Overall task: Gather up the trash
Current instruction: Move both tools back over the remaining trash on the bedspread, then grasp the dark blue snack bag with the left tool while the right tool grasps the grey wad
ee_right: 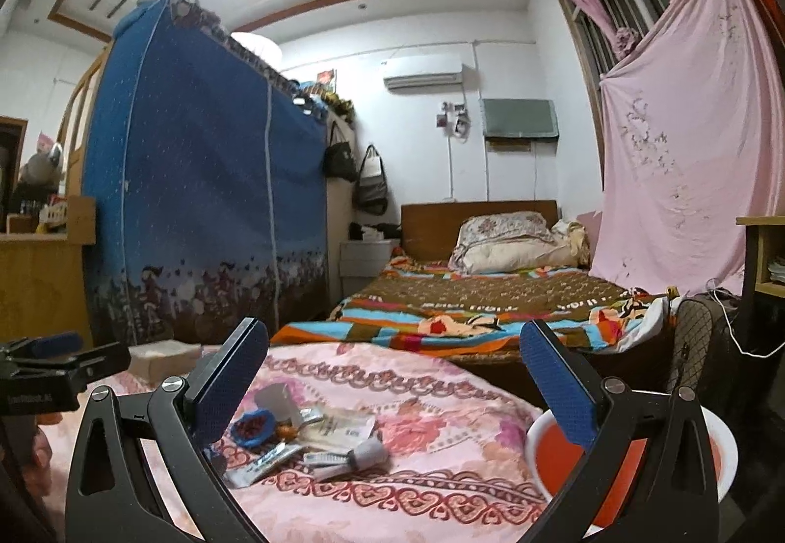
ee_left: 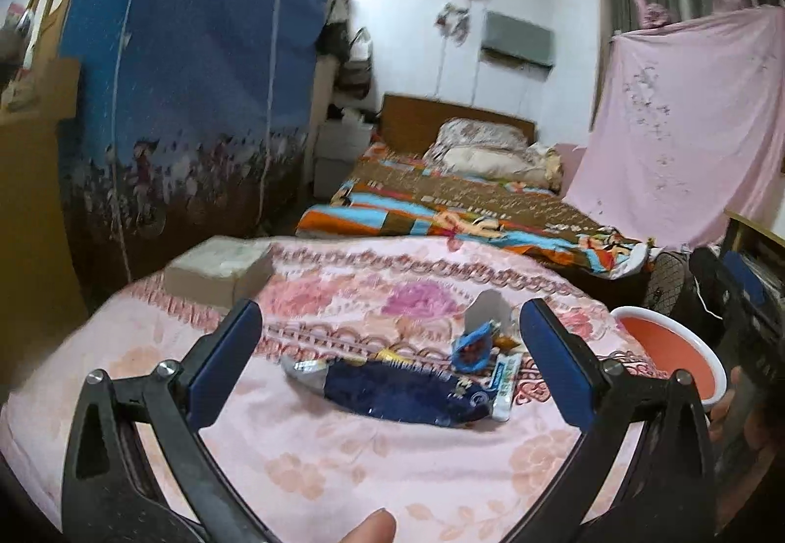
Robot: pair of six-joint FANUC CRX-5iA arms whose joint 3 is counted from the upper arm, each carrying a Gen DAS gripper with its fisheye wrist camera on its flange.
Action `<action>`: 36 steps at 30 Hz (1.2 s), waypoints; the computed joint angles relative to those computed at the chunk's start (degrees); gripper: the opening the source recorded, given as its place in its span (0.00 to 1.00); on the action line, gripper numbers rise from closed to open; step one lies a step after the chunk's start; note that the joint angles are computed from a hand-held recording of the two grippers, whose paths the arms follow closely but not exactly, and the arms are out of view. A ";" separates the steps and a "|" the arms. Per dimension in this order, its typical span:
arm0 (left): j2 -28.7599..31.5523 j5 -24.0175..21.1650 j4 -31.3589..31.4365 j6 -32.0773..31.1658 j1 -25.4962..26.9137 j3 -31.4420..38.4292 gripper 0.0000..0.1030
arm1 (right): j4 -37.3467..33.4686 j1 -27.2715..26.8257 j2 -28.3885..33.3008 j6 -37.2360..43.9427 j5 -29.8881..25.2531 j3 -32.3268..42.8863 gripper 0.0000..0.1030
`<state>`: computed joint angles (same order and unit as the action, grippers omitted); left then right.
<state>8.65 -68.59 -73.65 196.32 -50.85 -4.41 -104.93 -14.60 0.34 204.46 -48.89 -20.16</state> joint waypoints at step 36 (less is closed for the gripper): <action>-0.44 25.65 34.67 -24.47 18.69 -2.45 0.10 | 60.01 24.11 9.92 -61.11 11.88 15.01 0.99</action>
